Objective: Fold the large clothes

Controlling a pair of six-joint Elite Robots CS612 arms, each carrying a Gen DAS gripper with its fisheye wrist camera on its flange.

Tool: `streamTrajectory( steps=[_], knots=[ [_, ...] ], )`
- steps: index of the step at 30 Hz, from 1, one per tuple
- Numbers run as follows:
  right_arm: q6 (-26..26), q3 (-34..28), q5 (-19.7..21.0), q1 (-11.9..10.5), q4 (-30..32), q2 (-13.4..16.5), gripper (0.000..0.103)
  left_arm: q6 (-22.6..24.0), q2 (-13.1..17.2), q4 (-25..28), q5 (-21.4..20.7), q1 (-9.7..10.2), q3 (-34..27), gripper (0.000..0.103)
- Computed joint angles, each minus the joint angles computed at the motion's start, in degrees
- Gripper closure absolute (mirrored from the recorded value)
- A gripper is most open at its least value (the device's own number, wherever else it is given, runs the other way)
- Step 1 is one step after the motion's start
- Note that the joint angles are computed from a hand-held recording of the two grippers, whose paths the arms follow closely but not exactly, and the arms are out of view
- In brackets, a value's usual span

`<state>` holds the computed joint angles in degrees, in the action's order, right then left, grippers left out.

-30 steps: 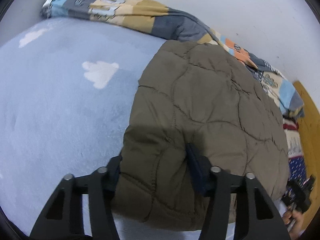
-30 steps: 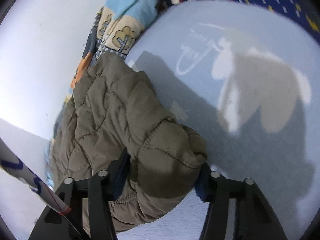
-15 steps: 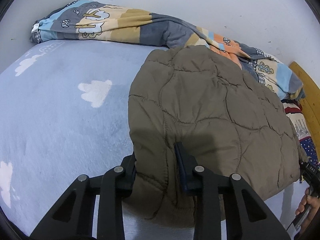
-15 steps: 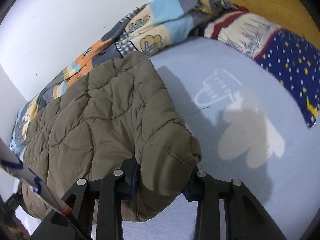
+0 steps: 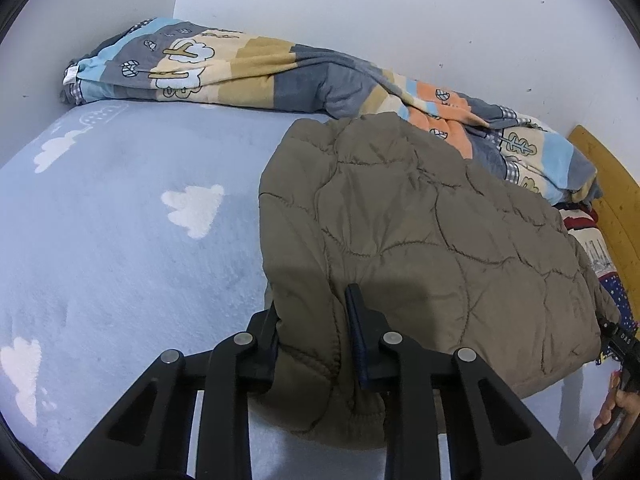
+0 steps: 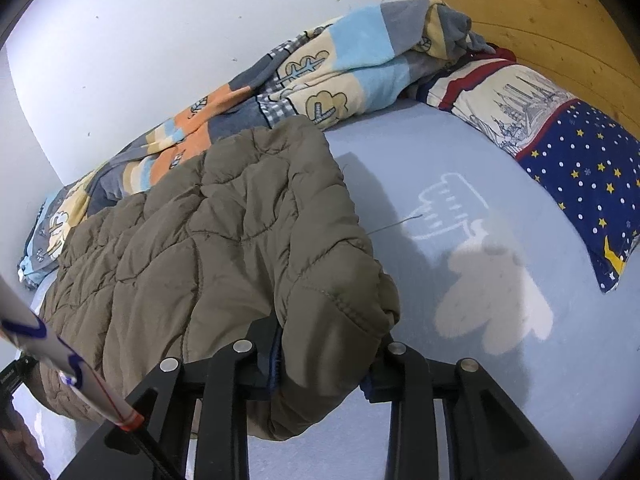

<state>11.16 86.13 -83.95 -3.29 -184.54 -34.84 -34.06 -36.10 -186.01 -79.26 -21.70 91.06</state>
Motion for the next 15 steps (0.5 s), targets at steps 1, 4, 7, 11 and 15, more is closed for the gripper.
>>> streamTrajectory(
  steps=[1,4,7,11,15],
  knots=[
    [-0.12,0.19,0.08,0.05,-0.07,-0.18,0.072,-0.03,-0.21,-0.35,-0.05,0.01,0.27,0.077],
    [-0.57,1.07,0.66,0.11,-0.58,-0.89,0.073,-0.58,-0.9,-1.53,-0.46,0.06,1.21,0.078],
    [-0.57,2.23,1.52,0.14,-1.02,-1.81,0.073,-0.81,-1.77,-2.58,-0.58,0.04,2.34,0.078],
    [-1.21,4.27,2.63,0.13,-1.99,-3.39,0.073,-1.11,-2.92,-3.27,-1.12,0.03,3.91,0.078],
    [-1.49,6.44,3.83,0.02,-2.7,-5.01,0.073,-1.13,-4.33,-4.21,-1.87,0.0,5.99,0.078]
  ],
)
